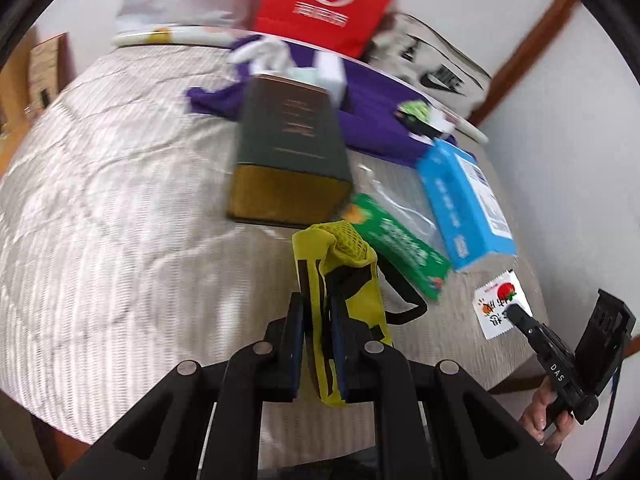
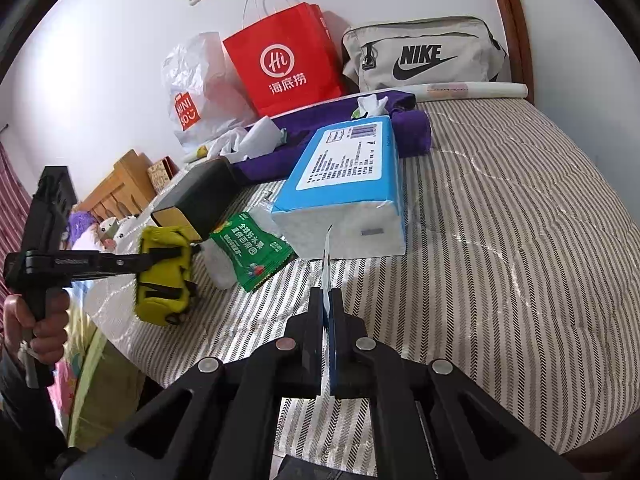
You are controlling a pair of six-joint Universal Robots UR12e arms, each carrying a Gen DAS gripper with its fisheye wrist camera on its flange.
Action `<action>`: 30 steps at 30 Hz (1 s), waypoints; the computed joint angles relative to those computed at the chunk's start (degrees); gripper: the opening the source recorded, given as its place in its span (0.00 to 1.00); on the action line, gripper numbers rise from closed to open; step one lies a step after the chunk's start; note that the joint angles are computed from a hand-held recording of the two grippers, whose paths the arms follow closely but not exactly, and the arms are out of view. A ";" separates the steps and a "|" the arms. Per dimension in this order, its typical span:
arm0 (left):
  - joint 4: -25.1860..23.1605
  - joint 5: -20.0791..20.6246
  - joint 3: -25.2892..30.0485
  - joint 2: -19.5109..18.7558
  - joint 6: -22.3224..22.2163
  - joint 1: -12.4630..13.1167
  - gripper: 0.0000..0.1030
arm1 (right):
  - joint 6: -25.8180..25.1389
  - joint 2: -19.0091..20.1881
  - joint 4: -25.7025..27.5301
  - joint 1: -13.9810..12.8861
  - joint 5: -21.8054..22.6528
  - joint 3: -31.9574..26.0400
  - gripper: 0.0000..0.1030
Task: Organize soft objects
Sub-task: 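Carry the yellow pouch in the left tool while the right tool carries the packet over the towel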
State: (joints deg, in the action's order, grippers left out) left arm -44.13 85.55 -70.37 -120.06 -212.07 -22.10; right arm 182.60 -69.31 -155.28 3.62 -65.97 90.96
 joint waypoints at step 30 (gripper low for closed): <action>11.04 -5.33 -6.03 3.42 -0.99 2.40 0.09 | 0.81 -0.26 3.23 1.60 -2.58 -3.42 0.02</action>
State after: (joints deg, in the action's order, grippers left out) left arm -33.09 80.22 -76.40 -116.63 -213.05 -19.70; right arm 183.41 -69.57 -152.05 5.22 -68.55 87.54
